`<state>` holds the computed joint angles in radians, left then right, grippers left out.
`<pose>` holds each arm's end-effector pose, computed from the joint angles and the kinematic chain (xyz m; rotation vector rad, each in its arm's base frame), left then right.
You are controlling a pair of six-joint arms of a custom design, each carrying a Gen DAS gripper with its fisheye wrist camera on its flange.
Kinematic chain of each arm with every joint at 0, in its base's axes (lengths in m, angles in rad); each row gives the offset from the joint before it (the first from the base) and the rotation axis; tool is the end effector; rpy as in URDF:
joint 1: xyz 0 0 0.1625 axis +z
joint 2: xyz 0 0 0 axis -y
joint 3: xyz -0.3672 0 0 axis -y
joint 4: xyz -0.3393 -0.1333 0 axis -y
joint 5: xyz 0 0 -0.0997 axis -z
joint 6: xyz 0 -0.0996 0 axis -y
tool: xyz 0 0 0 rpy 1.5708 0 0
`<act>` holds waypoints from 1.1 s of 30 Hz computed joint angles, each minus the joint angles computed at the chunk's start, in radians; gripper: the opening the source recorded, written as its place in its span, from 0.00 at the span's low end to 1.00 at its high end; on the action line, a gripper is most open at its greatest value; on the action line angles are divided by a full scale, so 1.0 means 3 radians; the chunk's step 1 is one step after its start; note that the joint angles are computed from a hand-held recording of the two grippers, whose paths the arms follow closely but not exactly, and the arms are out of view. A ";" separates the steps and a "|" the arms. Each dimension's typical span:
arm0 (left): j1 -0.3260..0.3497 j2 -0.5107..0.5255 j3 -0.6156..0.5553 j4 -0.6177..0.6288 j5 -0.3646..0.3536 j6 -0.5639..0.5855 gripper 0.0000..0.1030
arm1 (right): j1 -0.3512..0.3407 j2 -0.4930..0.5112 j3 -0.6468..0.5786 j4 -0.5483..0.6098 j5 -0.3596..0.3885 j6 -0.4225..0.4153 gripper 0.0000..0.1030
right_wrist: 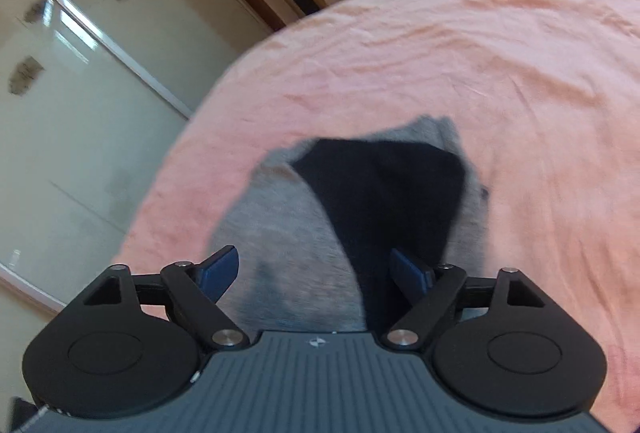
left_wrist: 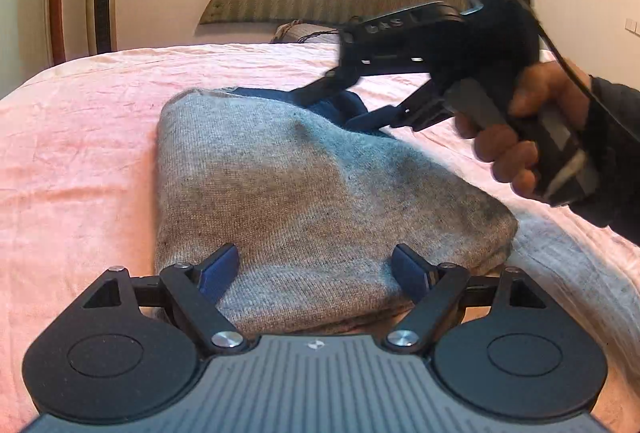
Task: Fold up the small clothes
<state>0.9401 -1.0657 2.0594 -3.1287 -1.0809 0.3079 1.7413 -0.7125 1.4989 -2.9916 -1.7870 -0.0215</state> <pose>-0.1458 -0.5052 0.1785 1.0171 2.4261 -0.8560 0.2215 -0.6270 0.1431 0.1707 -2.8233 0.9482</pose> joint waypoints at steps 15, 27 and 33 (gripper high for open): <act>-0.0026 0.0012 0.0025 -0.0057 0.0035 -0.0021 0.82 | 0.0264 -0.0247 0.0640 -0.0265 -0.0172 -0.0233 0.75; -0.0119 -0.0647 0.0499 -0.0164 0.0216 -0.0555 0.84 | 0.0254 -0.0621 0.1236 -0.0739 0.0019 -0.0001 0.82; 0.0070 -0.0711 0.0265 0.0400 0.0294 -0.1091 0.81 | 0.0197 -0.0898 0.1506 -0.0489 -0.0098 0.0098 0.52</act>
